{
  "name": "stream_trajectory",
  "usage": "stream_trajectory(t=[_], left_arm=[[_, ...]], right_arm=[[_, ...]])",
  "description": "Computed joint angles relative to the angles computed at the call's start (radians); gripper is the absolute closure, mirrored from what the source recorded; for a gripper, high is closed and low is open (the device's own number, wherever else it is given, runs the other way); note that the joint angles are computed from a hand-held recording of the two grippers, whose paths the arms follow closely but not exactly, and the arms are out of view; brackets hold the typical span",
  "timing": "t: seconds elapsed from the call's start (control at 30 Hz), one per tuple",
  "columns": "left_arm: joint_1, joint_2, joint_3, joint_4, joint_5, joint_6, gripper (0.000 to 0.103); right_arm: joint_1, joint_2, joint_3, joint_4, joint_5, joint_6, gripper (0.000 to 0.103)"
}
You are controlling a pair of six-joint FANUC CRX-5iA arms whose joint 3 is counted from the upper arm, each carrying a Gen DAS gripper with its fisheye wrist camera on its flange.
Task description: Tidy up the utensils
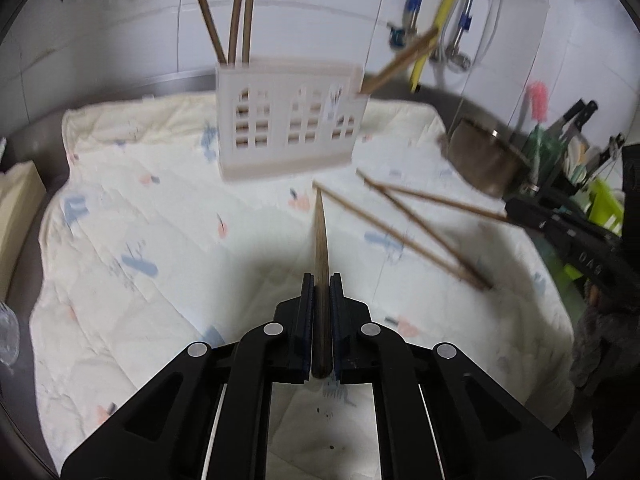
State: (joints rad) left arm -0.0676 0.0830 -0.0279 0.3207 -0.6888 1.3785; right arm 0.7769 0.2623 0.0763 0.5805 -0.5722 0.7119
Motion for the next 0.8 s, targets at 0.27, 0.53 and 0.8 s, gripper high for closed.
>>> stream_trajectory(t=[0.27,0.53,0.8], left_arm=[[0.007,-0.024,0.018,0.041,0.039,-0.059,0.097],[0.005,-0.036,0.018,0.065,0.056,-0.098,0.097],[0.013,-0.051,-0.027,0.102,0.068,-0.12,0.097]], right_arm=[[0.004,-0.012,-0.004,0.055,0.032,-0.028,0.097],[0.003,-0.024,-0.017,0.097,0.065,-0.055,0.097],[0.006,-0.046,-0.076,0.073,0.075,-0.109,0.097]])
